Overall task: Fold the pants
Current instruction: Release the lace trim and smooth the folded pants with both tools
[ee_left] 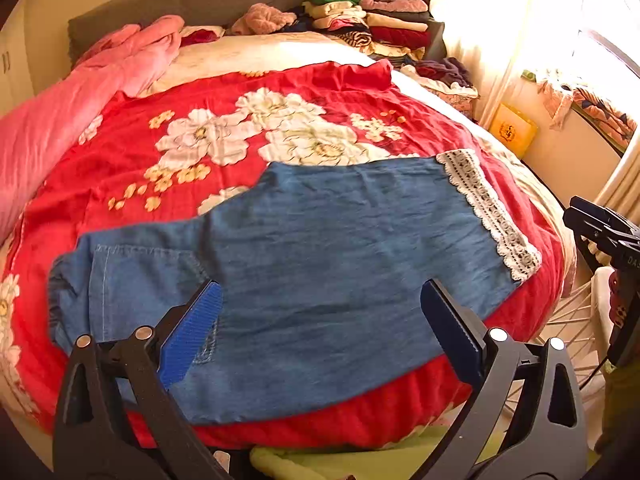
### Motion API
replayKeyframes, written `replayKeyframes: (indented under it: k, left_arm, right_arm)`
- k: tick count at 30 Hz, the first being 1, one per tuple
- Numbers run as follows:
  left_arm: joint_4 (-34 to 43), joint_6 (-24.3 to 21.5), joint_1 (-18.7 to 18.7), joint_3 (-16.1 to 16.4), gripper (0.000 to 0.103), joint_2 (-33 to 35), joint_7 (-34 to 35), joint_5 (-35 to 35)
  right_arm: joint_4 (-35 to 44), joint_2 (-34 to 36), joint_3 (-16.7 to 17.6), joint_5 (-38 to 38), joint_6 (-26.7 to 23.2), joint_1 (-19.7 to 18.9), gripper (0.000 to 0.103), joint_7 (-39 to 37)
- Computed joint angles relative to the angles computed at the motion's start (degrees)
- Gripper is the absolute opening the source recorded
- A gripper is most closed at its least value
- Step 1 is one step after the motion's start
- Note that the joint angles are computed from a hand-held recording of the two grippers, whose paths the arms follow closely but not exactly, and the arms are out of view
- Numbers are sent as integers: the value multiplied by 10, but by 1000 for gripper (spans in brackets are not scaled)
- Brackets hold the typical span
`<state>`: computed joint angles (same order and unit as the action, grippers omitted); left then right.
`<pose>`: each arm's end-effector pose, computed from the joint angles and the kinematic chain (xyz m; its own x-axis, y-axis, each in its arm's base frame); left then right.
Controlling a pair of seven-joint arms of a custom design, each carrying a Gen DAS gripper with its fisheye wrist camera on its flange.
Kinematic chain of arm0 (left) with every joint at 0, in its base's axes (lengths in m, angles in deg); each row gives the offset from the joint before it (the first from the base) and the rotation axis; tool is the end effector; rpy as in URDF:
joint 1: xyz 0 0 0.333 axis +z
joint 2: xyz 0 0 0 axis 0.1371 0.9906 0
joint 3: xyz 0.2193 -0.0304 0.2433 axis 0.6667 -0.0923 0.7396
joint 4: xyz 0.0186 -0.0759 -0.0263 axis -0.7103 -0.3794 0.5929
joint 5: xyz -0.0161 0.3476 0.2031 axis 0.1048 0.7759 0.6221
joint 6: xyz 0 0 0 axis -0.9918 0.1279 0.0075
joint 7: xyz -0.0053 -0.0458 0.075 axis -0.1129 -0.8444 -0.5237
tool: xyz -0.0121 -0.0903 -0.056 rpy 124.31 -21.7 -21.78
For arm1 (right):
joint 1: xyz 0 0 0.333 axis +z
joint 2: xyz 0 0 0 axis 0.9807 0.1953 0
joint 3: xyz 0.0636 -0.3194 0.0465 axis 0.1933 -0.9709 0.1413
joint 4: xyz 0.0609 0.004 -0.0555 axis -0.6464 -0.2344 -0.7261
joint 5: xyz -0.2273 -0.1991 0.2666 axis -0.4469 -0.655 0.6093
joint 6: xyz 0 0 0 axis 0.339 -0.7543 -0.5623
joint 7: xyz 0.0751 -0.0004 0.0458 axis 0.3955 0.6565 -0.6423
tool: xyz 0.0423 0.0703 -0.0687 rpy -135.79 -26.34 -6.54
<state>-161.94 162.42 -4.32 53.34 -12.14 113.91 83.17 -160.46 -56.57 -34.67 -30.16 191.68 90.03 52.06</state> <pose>0.6690 -0.2747 0.3610 -0.1924 -0.9793 0.0631 -0.7399 0.1025 -0.6648 0.6477 0.1978 0.3636 0.2378 -0.9611 -0.1406 -0.6367 -0.0449 -0.7698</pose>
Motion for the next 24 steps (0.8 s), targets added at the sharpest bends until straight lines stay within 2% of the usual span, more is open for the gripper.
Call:
replayKeyframes:
  k: [1,5,11,15,18,24]
  left_arm:
    - [4,-2,-4,3,93,1,-2,3]
    - [33,-15,-9,-1,93,14,6,2]
    - [95,-45,-22,-5,93,45,37,-1]
    - [141,-66,-26,-16,93,71,68,-14]
    - [176,-79,-29,-25,93,91,99,-28]
    - [262,-120,-44,-34,93,145,160,-59]
  right_arm:
    - [-3,-1,6,3,10,-6,92,2]
    - [-18,-1,63,-2,39,-66,92,14]
    - [-41,-9,85,-41,63,-100,92,55]
    - [-56,-9,115,-83,80,-135,92,93]
    - [-60,-8,116,-108,80,-139,92,116]
    - [-49,3,94,-127,54,-120,92,136]
